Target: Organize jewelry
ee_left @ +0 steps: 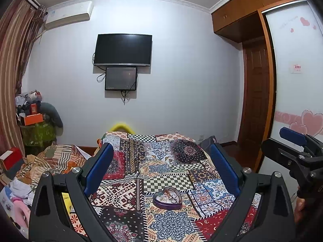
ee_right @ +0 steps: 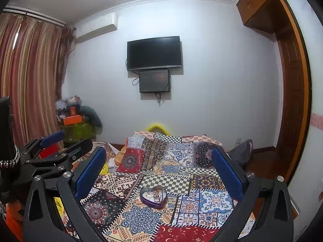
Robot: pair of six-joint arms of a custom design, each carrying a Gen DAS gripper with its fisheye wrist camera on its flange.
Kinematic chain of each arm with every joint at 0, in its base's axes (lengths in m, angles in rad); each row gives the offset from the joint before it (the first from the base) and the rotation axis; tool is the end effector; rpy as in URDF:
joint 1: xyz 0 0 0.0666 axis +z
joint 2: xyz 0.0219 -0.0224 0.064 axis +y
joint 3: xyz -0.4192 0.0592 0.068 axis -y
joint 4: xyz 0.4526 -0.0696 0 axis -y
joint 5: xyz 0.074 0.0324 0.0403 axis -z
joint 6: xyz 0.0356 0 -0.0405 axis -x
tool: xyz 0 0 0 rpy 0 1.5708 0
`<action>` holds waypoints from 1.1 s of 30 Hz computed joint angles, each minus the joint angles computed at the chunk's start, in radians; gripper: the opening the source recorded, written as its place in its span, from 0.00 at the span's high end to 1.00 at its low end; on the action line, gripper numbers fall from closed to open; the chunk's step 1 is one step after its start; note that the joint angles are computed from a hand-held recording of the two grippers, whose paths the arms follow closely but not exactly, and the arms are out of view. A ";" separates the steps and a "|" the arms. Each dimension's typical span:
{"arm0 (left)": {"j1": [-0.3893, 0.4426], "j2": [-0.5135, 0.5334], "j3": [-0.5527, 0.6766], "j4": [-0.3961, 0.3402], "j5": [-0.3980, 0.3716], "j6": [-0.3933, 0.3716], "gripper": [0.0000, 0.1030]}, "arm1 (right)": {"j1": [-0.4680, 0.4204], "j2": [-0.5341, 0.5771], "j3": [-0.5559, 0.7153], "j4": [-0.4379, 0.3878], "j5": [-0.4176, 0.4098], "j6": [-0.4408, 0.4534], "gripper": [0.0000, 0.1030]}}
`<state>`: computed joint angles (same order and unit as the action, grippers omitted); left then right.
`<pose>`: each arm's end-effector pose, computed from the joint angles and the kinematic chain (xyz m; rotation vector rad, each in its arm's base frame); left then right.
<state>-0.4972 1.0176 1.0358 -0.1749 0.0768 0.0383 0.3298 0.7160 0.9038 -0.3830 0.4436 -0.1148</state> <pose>0.3678 -0.2032 0.5140 0.4535 1.6893 -0.4599 0.2880 0.0820 0.5208 0.1322 1.7424 -0.0667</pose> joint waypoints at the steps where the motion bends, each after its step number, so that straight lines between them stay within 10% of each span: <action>1: 0.001 0.001 0.001 -0.002 0.002 0.000 0.06 | -0.001 -0.001 -0.002 0.000 -0.002 -0.001 0.00; 33: 0.007 0.023 0.022 -0.034 0.038 0.012 0.06 | -0.026 0.001 0.000 0.002 -0.020 -0.025 0.00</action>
